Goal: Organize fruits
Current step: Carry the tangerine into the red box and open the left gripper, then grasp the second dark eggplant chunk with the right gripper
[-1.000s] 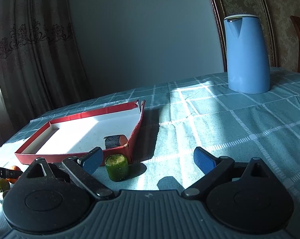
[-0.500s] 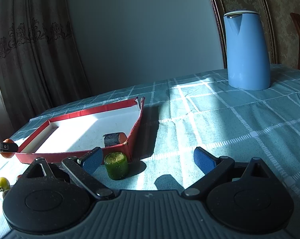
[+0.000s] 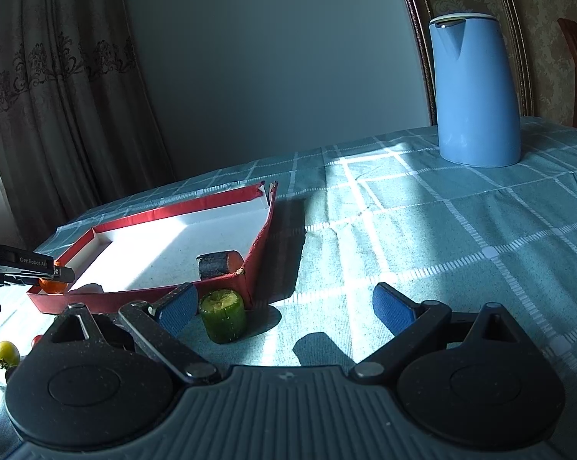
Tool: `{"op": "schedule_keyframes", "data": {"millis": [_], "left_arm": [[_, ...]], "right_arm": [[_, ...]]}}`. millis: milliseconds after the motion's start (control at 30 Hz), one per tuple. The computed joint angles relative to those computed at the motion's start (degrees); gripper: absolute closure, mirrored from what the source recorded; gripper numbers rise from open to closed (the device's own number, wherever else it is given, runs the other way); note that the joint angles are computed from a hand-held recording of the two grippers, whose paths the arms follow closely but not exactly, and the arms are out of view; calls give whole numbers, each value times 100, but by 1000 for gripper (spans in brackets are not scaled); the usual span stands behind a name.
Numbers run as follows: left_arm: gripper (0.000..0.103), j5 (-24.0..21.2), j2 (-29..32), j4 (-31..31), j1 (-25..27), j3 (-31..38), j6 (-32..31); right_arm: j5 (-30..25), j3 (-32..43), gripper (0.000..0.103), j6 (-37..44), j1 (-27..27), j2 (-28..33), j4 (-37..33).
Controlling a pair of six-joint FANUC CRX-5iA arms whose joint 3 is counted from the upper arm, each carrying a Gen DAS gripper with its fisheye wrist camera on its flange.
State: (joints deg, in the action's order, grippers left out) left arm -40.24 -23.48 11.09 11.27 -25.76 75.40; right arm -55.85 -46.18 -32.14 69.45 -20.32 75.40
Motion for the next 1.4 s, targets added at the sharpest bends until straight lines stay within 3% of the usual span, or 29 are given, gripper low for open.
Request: {"op": "schedule_keyframes", "data": {"millis": [100, 267, 300, 433, 533, 600, 700, 767, 900, 1000, 1033, 1167, 1333, 1400], "left_arm": [[62, 11, 47, -155, -20, 13, 110], [47, 244, -256, 124, 23, -262, -154], [37, 346, -420, 259, 69, -389, -240], [11, 819, -1385, 1135, 366, -1183, -1080], [2, 754, -2073, 1795, 753, -1689, -1789], [0, 464, -2526, 2372, 1190, -2027, -2264], [0, -26, -3063, 3283, 1856, -2544, -3031], [0, -199, -3240, 3459, 2108, -2736, -3244], [0, -15, -3294, 3328, 2135, -2889, -3074], [0, -207, -3318, 3890, 2358, -3060, -3495], [0, -269, -3288, 3943, 2396, -3059, -3528], [0, -226, -3193, 3602, 2320, -2945, -3236], [0, -147, -3265, 3603, 2241, -2997, -3330], [0, -121, -3273, 3593, 2210, -3002, -3356]], "right_arm": [[5, 6, 4, 11, -2, 4, -16], [27, -12, 3, -16, -16, -19, -10], [22, -18, 3, -40, -15, -21, 3], [-5, -59, 3, -138, -8, -42, 105], [-15, -133, 3, -232, -8, -68, 345], [8, -202, 3, -298, -27, -86, 605], [480, -385, 3, -379, -277, -176, 1413], [877, -353, 3, -74, -407, -146, 1665], [1468, -153, 3, 775, -533, 43, 1793], [1624, 95, 4, 1580, -436, 262, 1401], [1715, 159, 9, 1783, -434, 311, 1277], [2018, 377, 28, 2273, -466, 443, 711], [2234, 618, 29, 3053, -462, 588, -4], [2262, 775, 35, 3549, -420, 673, -489]]}}
